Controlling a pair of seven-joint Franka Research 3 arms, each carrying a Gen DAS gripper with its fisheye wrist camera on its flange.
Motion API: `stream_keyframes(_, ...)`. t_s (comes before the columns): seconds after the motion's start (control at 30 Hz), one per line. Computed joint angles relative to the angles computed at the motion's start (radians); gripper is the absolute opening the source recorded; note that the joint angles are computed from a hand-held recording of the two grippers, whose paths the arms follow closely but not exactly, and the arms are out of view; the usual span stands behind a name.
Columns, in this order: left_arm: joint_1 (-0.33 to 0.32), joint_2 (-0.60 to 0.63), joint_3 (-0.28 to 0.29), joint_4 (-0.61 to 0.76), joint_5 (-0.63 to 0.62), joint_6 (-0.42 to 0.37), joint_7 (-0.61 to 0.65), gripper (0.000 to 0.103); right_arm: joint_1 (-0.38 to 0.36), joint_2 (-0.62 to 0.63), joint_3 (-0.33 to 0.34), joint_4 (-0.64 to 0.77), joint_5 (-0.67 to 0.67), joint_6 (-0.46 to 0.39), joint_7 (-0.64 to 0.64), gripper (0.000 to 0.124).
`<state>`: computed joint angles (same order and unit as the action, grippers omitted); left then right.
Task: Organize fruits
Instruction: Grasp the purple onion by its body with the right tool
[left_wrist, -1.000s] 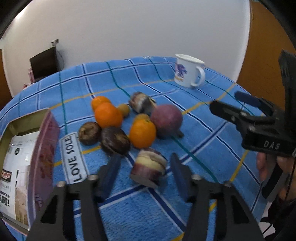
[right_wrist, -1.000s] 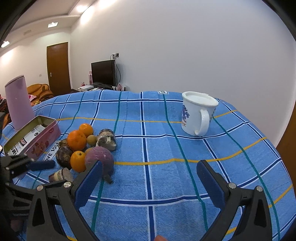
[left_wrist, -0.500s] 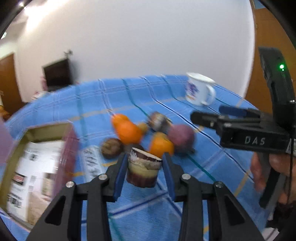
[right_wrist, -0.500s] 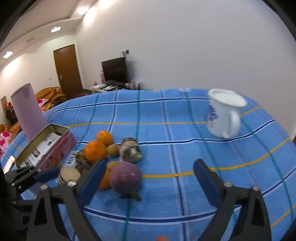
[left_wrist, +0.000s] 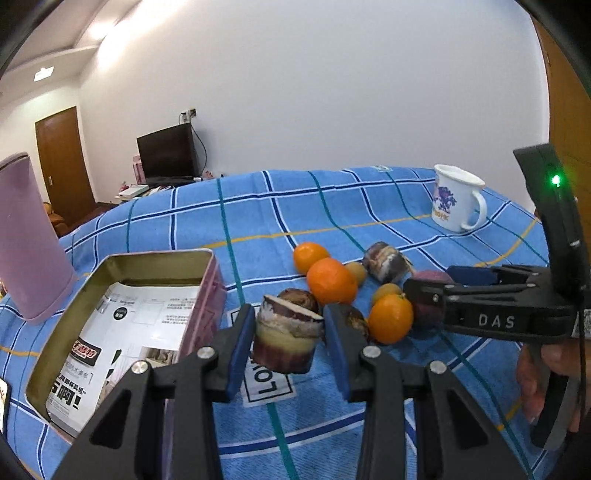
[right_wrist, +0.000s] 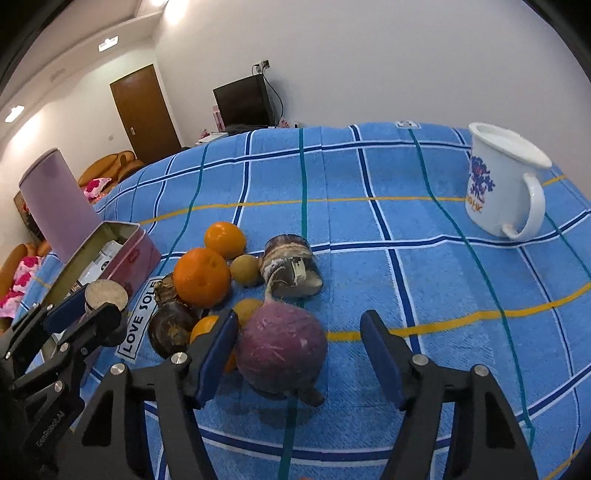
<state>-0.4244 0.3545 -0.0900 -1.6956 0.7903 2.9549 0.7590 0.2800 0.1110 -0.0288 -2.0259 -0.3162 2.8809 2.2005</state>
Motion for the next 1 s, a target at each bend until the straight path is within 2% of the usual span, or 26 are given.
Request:
stream_keyframes(0.07, 0.001, 0.002, -0.002, 0.002, -0.009, -0.004, -0.001, 0.040, -0.012, 0.007, 0.011, 0.001, 0.055, 0.009, -0.048, 0.070)
stream_keyframes(0.17, -0.020, -0.003, 0.025, 0.002, 0.030, -0.004, -0.054, 0.040, -0.017, 0.014, 0.017, 0.003, 0.109, 0.019, -0.103, 0.070)
stream_keyframes(0.2, -0.025, -0.006, 0.034, 0.001, 0.048, 0.001, -0.076, 0.040, -0.019, 0.014, 0.021, 0.001, 0.132, 0.020, -0.130, 0.066)
stream_keyframes(0.23, -0.028, -0.009, 0.039, 0.000, 0.064, 0.004, -0.095, 0.040, -0.032, 0.014, 0.040, -0.003, 0.196, 0.031, -0.192, 0.053)
stream_keyframes(0.27, -0.032, -0.011, 0.047, -0.002, 0.085, 0.010, -0.120, 0.040, -0.046, 0.016, 0.064, -0.007, 0.273, 0.050, -0.262, 0.052)
stream_keyframes(0.3, -0.033, -0.013, 0.051, -0.002, 0.101, 0.018, -0.140, 0.040, -0.034, 0.015, 0.054, -0.006, 0.281, 0.046, -0.276, 0.052)
stream_keyframes(0.4, -0.027, -0.013, 0.047, 0.000, 0.128, 0.020, -0.166, 0.040, 0.006, 0.013, 0.013, -0.007, 0.184, 0.049, -0.210, 0.052)
stream_keyframes(0.5, -0.015, -0.009, 0.032, 0.003, 0.121, 0.014, -0.158, 0.040, 0.001, 0.012, 0.020, -0.017, 0.215, 0.069, -0.235, 0.052)
stream_keyframes(0.6, -0.018, -0.014, 0.043, 0.001, 0.146, 0.025, -0.191, 0.040, 0.006, 0.004, 0.011, -0.034, 0.208, 0.094, -0.224, 0.052)
stream_keyframes(0.83, -0.013, -0.020, 0.048, 0.000, 0.192, 0.026, -0.252, 0.040, 0.057, -0.022, -0.065, -0.052, -0.147, 0.137, 0.069, 0.052)
stream_keyframes(0.93, -0.026, -0.026, 0.067, 0.002, 0.251, 0.028, -0.311, 0.040, 0.050, -0.025, -0.070, -0.045, -0.265, 0.149, 0.170, 0.052)
stream_keyframes(1.0, -0.031, -0.030, 0.074, 0.003, 0.298, 0.026, -0.355, 0.040, 0.039, -0.027, -0.062, -0.044, -0.296, 0.163, 0.195, 0.052)
